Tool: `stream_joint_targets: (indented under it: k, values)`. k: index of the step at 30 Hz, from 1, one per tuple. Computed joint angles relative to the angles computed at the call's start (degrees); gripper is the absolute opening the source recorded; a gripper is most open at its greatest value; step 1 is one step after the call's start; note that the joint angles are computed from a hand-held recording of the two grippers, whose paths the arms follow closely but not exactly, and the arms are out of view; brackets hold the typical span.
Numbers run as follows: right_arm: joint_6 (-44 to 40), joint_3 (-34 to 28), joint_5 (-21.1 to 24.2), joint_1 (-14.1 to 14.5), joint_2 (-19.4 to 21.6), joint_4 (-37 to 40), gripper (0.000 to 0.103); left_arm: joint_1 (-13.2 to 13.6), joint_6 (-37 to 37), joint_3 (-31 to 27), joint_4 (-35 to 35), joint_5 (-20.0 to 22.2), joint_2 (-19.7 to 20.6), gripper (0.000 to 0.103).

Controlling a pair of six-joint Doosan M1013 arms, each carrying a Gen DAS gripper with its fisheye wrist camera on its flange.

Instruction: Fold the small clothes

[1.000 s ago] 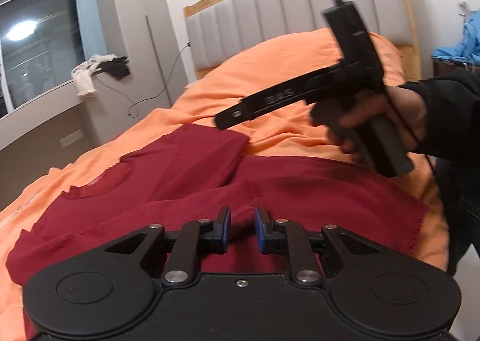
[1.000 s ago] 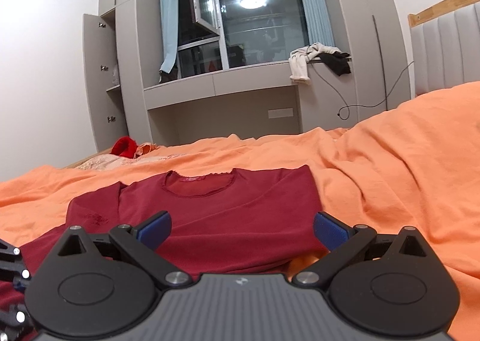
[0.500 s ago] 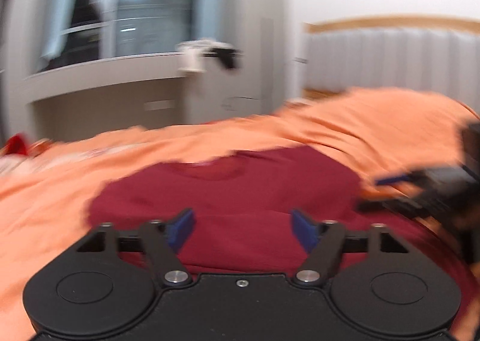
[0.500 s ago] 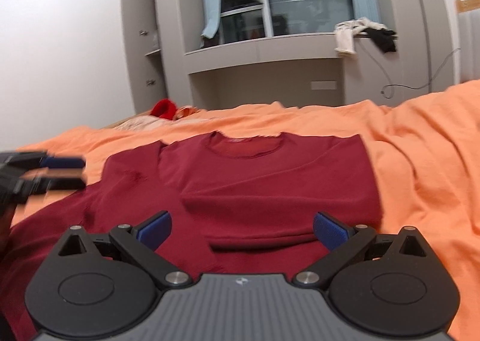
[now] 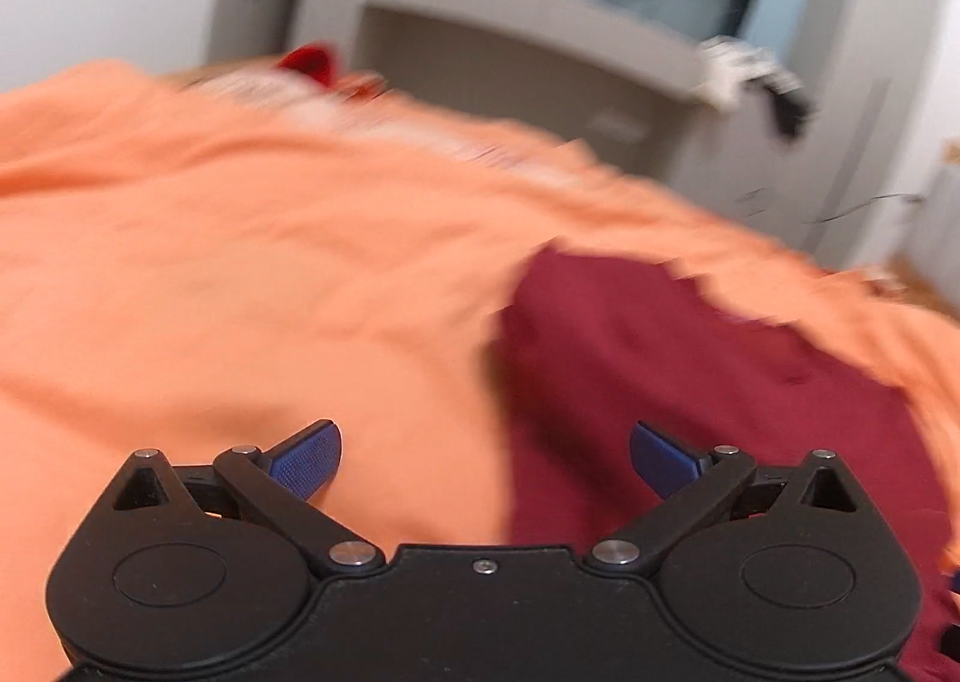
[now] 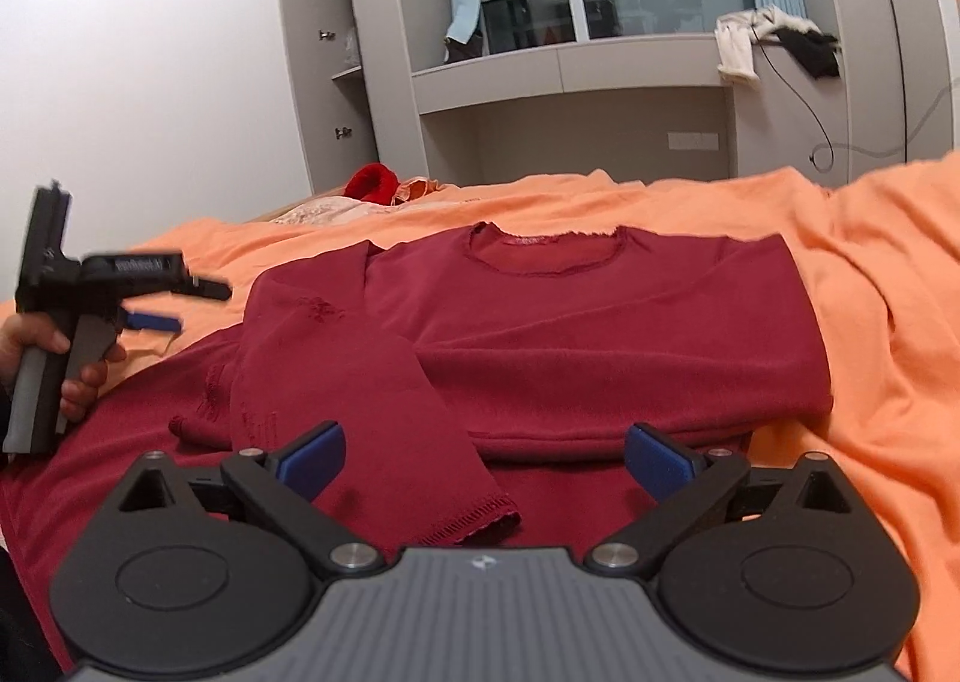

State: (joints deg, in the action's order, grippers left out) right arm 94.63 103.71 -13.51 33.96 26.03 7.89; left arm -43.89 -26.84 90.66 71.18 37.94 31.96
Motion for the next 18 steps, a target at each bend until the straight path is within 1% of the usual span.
stream_joint_targets:
  k: [1,3,6,7,8,10,11,12,13,14,16,18]
  values:
    - [1.0,0.0,0.2,-0.1,0.0,-0.3,0.102,0.3,-0.1,0.2,-1.3,-0.6,0.0,0.102]
    - [2.8,0.0,0.5,-0.3,0.1,-1.2,0.102,1.0,-3.4,1.1,-0.5,-2.7,-0.4,0.102]
    - [3.4,-0.2,1.3,-0.4,0.3,-0.7,0.102,1.4,-12.6,2.4,8.0,-4.1,-0.4,0.101]
    - [3.7,-0.1,1.4,-0.5,0.3,-0.7,0.103,1.7,-12.9,2.3,8.9,-4.8,-0.2,0.097]
    - [3.6,-0.1,1.7,-0.5,0.3,-0.2,0.103,1.8,-10.9,1.8,8.0,-5.0,0.1,0.093]
    - [3.9,0.0,1.7,-0.5,0.3,-0.3,0.103,2.0,-6.8,0.7,7.0,-5.2,0.6,0.090]
    - [4.1,0.1,1.6,-0.5,0.3,-0.4,0.103,2.3,-7.5,0.8,9.6,-6.6,0.7,0.086]
    - [3.7,0.0,1.6,-0.4,0.4,-0.1,0.103,2.6,-10.1,1.1,13.6,-8.0,0.6,0.085]
    - [3.3,0.0,1.8,-0.4,0.4,0.3,0.103,2.9,-15.0,1.8,19.4,-9.5,0.4,0.085]
    - [2.4,-0.1,2.0,-0.3,0.5,1.0,0.103,3.1,-19.8,2.5,24.2,-10.0,0.2,0.085]
    - [0.8,-0.3,2.5,-0.2,0.6,2.2,0.103,3.6,-26.9,3.3,31.2,-10.6,0.0,0.085]
    - [-1.5,-0.5,2.9,-0.1,0.7,4.0,0.103,4.1,-31.0,3.5,35.3,-10.6,0.0,0.085]
